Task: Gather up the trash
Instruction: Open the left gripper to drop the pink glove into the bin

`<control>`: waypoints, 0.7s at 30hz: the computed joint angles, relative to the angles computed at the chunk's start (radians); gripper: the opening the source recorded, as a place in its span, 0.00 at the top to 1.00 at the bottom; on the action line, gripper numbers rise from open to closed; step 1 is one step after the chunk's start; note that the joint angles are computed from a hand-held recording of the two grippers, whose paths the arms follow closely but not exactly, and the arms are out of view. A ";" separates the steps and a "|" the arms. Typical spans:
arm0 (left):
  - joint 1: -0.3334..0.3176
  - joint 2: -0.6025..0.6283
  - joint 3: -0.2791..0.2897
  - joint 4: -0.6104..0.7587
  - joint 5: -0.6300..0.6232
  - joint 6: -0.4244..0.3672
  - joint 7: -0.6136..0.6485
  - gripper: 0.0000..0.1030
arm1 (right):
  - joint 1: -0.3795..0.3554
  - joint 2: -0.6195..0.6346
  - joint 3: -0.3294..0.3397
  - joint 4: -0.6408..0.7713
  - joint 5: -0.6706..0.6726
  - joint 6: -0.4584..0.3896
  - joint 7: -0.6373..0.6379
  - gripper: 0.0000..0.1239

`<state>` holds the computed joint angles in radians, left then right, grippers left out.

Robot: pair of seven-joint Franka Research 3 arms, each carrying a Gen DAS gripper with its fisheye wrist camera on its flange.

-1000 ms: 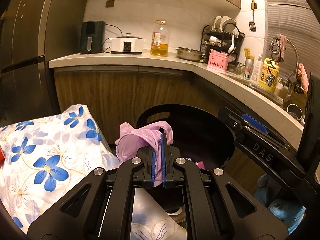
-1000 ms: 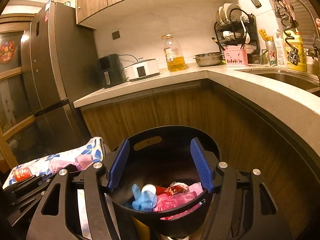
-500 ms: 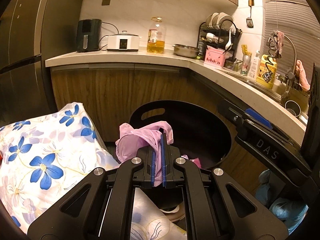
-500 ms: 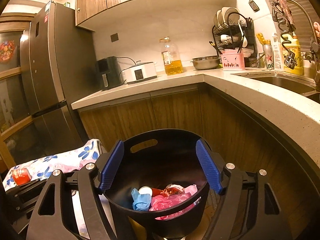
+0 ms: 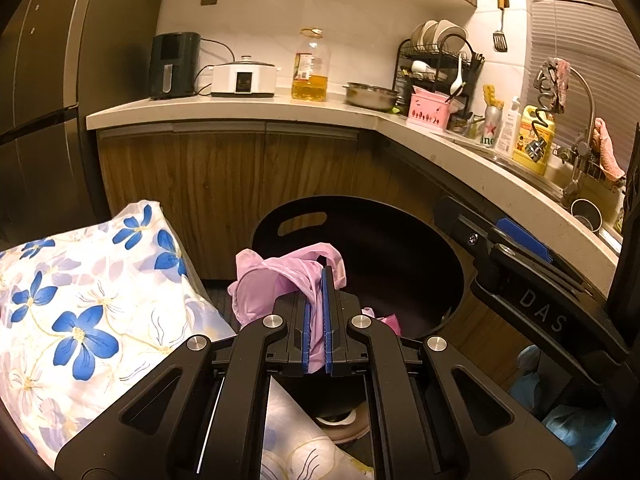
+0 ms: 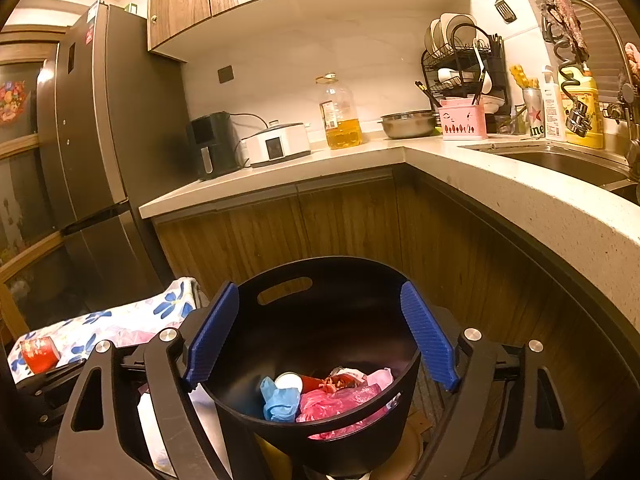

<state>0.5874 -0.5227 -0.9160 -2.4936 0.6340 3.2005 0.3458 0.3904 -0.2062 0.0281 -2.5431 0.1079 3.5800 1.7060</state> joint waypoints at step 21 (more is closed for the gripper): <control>0.210 0.056 -0.192 0.090 -0.047 0.081 0.062 0.88 | -0.046 -0.013 0.088 -0.010 0.275 0.063 -0.178 0.35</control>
